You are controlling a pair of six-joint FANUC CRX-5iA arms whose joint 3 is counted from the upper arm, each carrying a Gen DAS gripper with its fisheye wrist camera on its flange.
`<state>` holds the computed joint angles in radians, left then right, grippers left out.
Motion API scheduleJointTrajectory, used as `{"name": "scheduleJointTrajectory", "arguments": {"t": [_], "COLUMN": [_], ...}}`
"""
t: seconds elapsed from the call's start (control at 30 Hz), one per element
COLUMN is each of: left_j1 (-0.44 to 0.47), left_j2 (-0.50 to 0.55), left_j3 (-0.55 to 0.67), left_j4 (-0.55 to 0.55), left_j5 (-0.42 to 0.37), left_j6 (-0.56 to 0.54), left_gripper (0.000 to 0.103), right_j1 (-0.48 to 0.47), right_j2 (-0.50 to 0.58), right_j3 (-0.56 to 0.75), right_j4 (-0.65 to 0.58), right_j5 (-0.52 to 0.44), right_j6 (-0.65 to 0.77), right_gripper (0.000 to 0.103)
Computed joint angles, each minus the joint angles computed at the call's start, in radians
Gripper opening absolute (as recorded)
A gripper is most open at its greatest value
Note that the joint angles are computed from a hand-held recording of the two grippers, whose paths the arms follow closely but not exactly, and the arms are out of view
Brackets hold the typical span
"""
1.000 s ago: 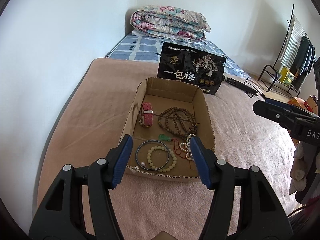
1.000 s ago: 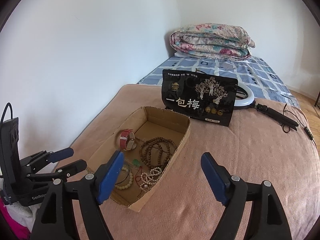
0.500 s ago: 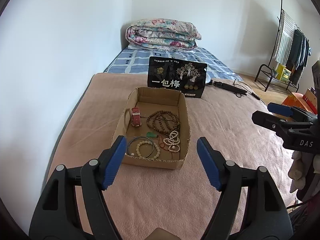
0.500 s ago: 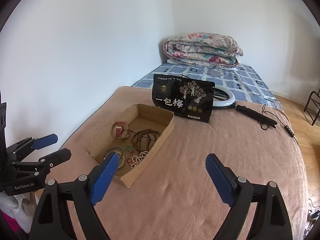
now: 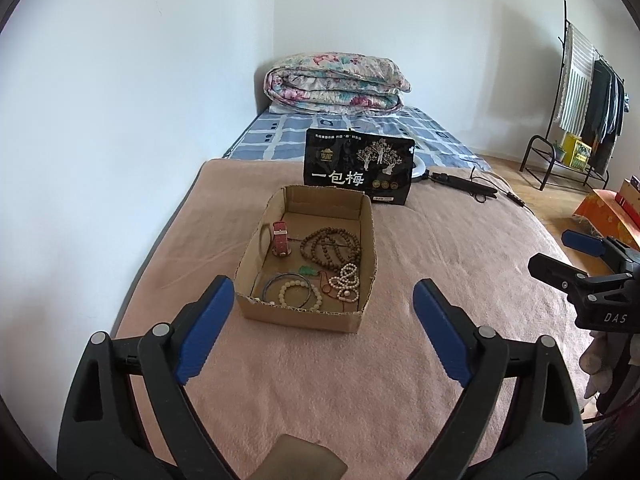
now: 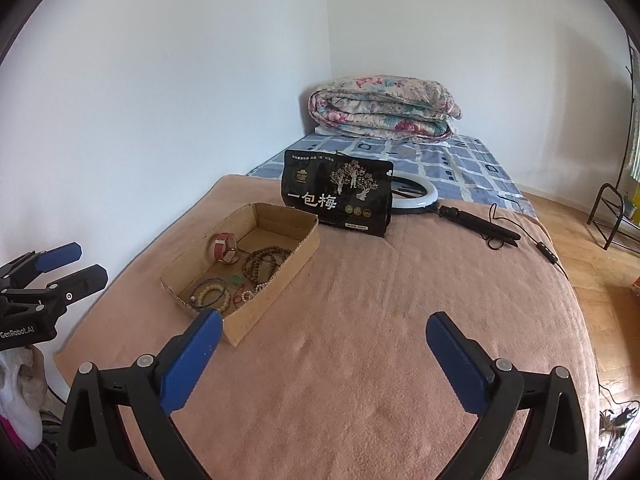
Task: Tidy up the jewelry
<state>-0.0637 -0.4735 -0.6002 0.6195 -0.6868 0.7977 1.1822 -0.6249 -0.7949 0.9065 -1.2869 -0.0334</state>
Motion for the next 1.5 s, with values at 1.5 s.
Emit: {"name": "scheduleJointTrajectory", "arguments": {"t": [1.5], "left_j1": [-0.092], "left_j2": [-0.02], "left_j3": [0.039], "left_j4": [-0.147], "left_j5": [0.011], "left_j6": [0.122], "left_gripper": [0.103], "right_j1": [0.075], "right_j2": [-0.022], "right_j3": [-0.027], "right_j4": [-0.008], "right_j5": [-0.145], "right_j6": [-0.043], "right_gripper": [0.103]}}
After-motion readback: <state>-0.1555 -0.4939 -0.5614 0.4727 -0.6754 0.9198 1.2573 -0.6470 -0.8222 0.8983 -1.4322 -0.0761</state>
